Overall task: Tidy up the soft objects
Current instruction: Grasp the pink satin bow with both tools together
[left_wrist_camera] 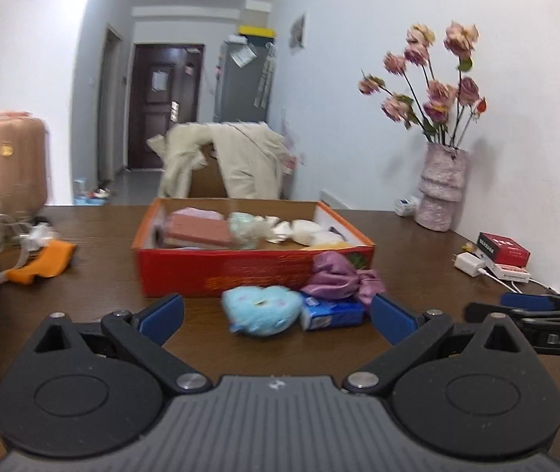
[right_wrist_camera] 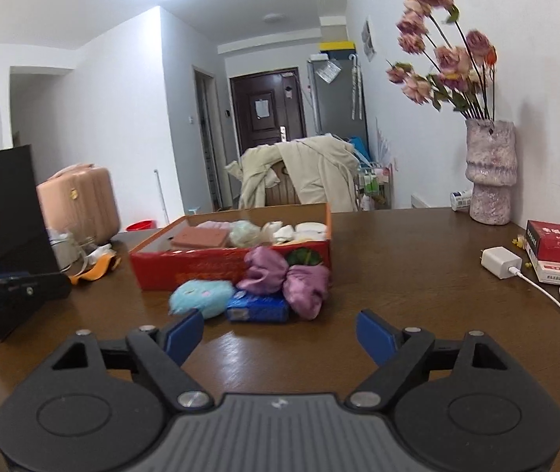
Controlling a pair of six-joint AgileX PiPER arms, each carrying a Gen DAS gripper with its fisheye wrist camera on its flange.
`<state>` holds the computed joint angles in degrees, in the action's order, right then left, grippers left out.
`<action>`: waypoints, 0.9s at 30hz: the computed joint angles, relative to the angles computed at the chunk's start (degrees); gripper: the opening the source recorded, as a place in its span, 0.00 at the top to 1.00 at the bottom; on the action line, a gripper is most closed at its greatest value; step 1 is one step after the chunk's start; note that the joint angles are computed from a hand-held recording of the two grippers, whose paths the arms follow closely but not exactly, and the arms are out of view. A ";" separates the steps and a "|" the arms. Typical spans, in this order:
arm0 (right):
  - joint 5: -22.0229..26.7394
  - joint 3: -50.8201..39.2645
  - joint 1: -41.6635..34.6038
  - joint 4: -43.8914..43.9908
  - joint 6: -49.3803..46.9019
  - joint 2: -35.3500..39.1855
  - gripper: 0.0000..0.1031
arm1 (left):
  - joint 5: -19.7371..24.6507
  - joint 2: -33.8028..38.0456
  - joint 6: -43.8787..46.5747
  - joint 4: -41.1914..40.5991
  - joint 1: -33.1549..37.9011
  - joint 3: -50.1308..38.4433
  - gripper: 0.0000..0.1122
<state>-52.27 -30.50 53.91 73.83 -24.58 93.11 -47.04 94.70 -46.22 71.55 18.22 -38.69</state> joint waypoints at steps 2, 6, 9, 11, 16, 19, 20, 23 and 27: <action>5.25 -0.65 -7.75 -7.42 3.11 0.46 0.22 | 2.99 2.97 -1.57 -1.94 -5.14 -4.19 0.08; 16.29 -5.87 -22.01 -24.11 10.53 4.19 0.30 | 9.03 11.30 -8.89 -1.64 -13.56 -15.93 0.11; 24.38 -12.74 -31.26 -39.76 21.49 9.36 0.37 | 12.60 17.72 -21.56 4.48 -18.30 -25.93 0.24; 28.27 -17.91 -36.12 -50.26 31.38 13.46 0.42 | 13.32 22.09 -24.92 5.36 -20.37 -31.38 0.30; 26.17 -24.76 -40.72 -65.62 45.26 22.93 0.48 | 13.41 31.22 -34.56 15.68 -22.33 -42.07 0.76; 24.35 -25.32 -42.48 -73.32 53.95 25.69 0.50 | 10.05 34.48 -36.08 16.21 -20.80 -44.15 0.77; 23.79 -25.19 -42.97 -74.75 55.66 25.94 0.50 | 9.18 34.76 -35.33 15.79 -20.50 -44.01 0.78; 21.13 -25.06 -45.47 -84.57 68.27 27.46 0.52 | 7.43 35.47 -35.86 16.86 -19.79 -44.69 0.80; 17.41 -24.68 -47.59 -92.75 77.68 28.76 0.66 | 4.88 36.86 -40.10 19.17 -18.80 -46.70 0.81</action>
